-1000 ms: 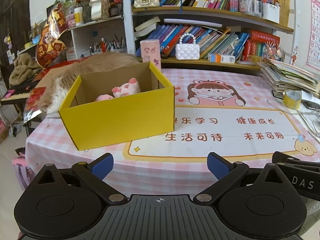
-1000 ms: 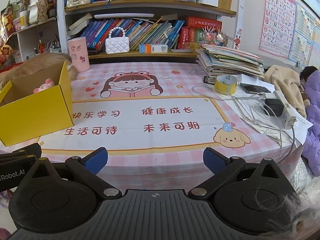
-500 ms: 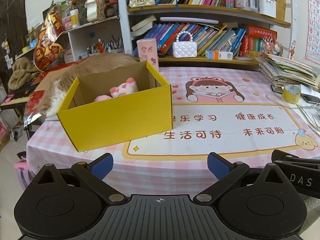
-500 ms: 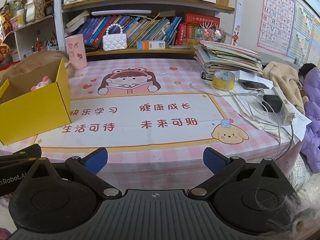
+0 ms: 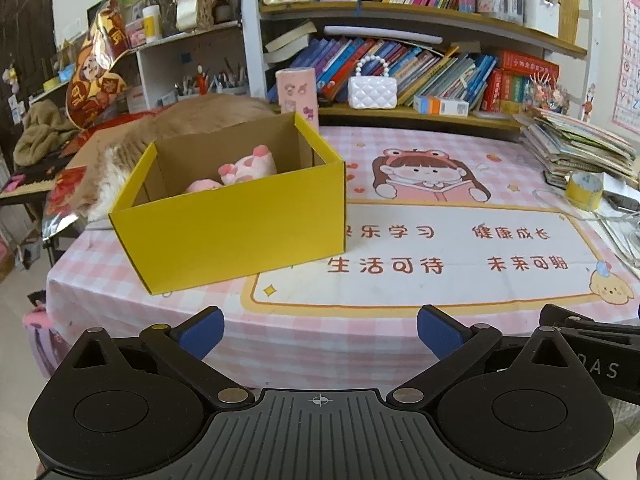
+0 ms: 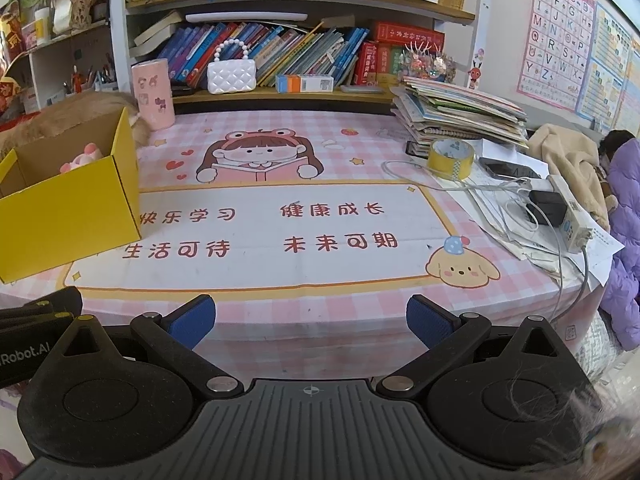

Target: Organize objects

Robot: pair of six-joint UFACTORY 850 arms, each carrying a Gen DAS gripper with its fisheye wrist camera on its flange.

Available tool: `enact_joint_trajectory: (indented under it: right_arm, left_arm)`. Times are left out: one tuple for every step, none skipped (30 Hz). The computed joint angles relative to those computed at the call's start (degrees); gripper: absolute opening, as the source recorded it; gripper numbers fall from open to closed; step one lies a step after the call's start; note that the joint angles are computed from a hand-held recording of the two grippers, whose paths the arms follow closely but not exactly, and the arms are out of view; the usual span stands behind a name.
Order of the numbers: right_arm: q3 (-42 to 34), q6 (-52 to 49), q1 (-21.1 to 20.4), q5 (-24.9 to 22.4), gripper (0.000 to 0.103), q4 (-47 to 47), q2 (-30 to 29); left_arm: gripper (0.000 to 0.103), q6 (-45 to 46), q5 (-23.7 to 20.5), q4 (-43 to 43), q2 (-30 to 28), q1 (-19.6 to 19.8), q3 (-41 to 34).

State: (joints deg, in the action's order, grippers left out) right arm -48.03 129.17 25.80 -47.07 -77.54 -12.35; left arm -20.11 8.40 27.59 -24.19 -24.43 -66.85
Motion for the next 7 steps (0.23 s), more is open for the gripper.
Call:
enact_joint_trajectory:
  right_arm:
    - [-0.03, -0.01, -0.01, 0.02, 0.102, -0.01, -0.02]
    - [-0.02, 0.01, -0.03, 0.07, 0.102, -0.05, -0.02]
    - [-0.03, 0.04, -0.03, 0.12, 0.102, -0.07, -0.02]
    - [-0.11, -0.14, -0.12, 0.3, 0.102, -0.02, -0.09]
    - [-0.3, -0.46, -0.24, 0.59, 0.102, 0.13, -0.28]
    - [-0.35, -0.67, -0.37, 0.93, 0.102, 0.18, -0.36]
    - [-0.41, -0.88, -0.55, 1.33, 0.102, 0.19, -0.49]
  left_arm:
    - [0.103, -0.21, -0.1, 0.23, -0.1, 0.02, -0.12]
    - [0.103, -0.76, -0.25, 0.7, -0.23, 0.01, -0.32]
    - [0.103, -1.45, -0.38, 1.27, -0.37, 0.02, -0.48]
    - [0.103, -2.38, -0.59, 2.07, -0.53, 0.08, -0.7]
    - [0.103, -2.97, -0.79, 2.55, -0.69, 0.11, -0.89]
    - [0.103, -4.29, -0.98, 3.73, -0.87, 0.19, -1.14]
    - [0.103, -5.93, -1.09, 5.15, -1.02, 0.29, -1.36]
